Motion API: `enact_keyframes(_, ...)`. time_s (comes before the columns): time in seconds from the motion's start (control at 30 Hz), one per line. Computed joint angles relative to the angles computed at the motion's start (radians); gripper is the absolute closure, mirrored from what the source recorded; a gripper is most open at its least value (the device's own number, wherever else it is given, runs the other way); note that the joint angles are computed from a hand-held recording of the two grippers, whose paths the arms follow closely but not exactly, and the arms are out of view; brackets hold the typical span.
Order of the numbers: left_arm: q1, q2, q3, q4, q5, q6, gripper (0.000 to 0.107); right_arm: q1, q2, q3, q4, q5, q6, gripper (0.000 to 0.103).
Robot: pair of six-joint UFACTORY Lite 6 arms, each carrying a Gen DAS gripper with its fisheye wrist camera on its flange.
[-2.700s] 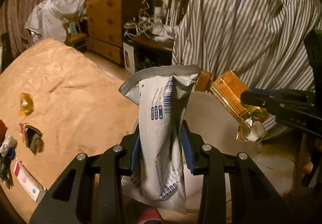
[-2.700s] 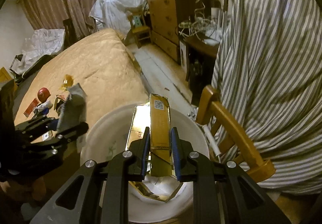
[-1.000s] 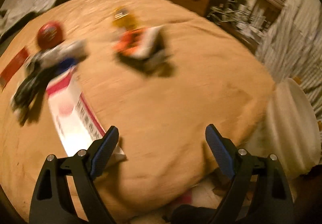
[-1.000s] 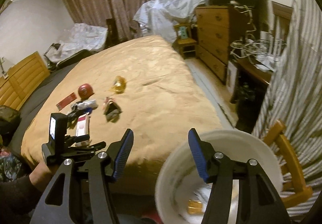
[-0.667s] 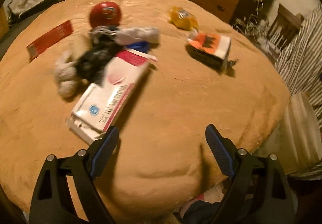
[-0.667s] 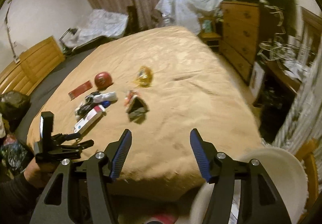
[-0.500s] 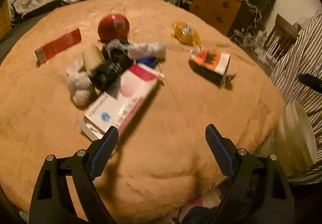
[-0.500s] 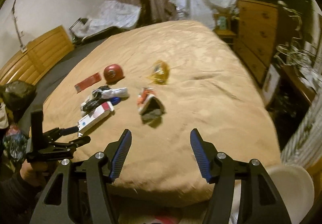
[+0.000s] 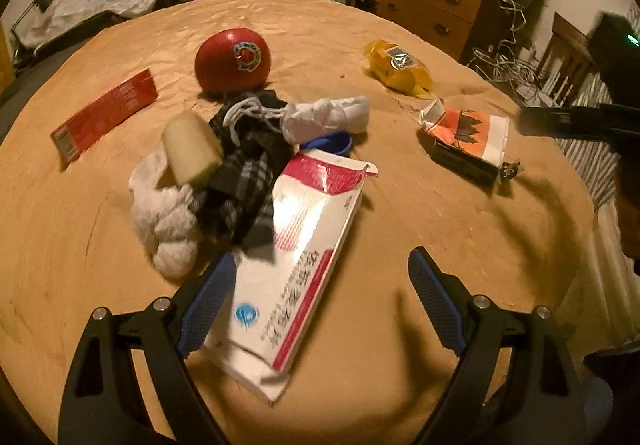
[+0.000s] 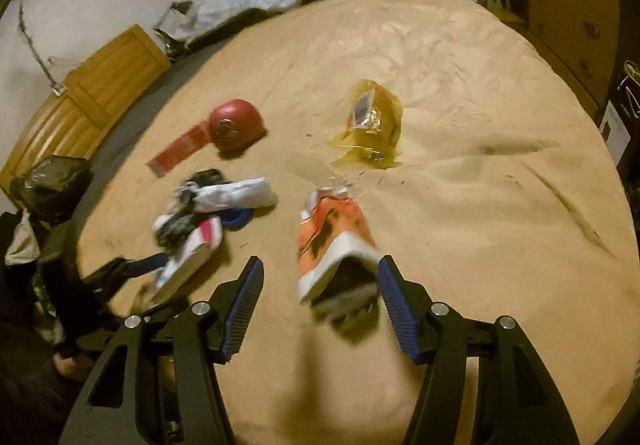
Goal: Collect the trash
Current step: 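Grasp the orange-white wrapper with the right tool while the left tool grasps the white medicine box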
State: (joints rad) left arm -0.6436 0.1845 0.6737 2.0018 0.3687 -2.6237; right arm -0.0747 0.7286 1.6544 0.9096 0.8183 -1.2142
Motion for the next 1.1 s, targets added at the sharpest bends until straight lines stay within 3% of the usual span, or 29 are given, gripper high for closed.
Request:
enact_keyframes(0.1,0.031,0.011,0.015,0.039,-0.017,-0.003,0.022,0.044,0.076,0.079,-0.044,-0.038,0.055,0.042)
enact_keyframes(0.2,0.07,0.017,0.011,0.157,-0.05,-0.107,0.022,0.078,0.101,0.088,-0.095,-0.105,0.083,0.069)
enact_keyframes(0.33,0.083,0.03,-0.006,0.276,-0.054,-0.231,0.025,0.04,0.014,-0.028,0.039,-0.125,-0.058,0.077)
enact_keyframes(0.47,0.046,0.032,-0.014,0.277,-0.038,-0.243,0.025,-0.047,-0.114,-0.164,0.206,-0.085,-0.203,0.077)
enact_keyframes(0.5,0.037,0.033,-0.011,0.265,-0.036,-0.235,0.025,-0.06,-0.146,-0.206,0.245,-0.108,-0.234,0.077)
enact_keyframes(0.57,0.022,0.043,0.002,0.214,-0.03,-0.193,0.025,-0.051,-0.261,-0.329,0.3,-0.254,-0.388,0.077)
enact_keyframes(0.63,0.016,0.051,0.01,0.177,-0.028,-0.163,0.025,-0.061,-0.316,-0.386,0.319,-0.29,-0.423,0.077)
enact_keyframes(0.87,0.021,0.101,0.049,0.172,-0.023,-0.183,0.025,-0.117,-0.285,-0.448,0.281,-0.352,-0.385,0.075)
enact_keyframes(1.1,0.041,0.15,0.114,0.092,-0.032,-0.084,0.025,-0.092,-0.274,-0.499,0.203,-0.39,-0.402,0.06)
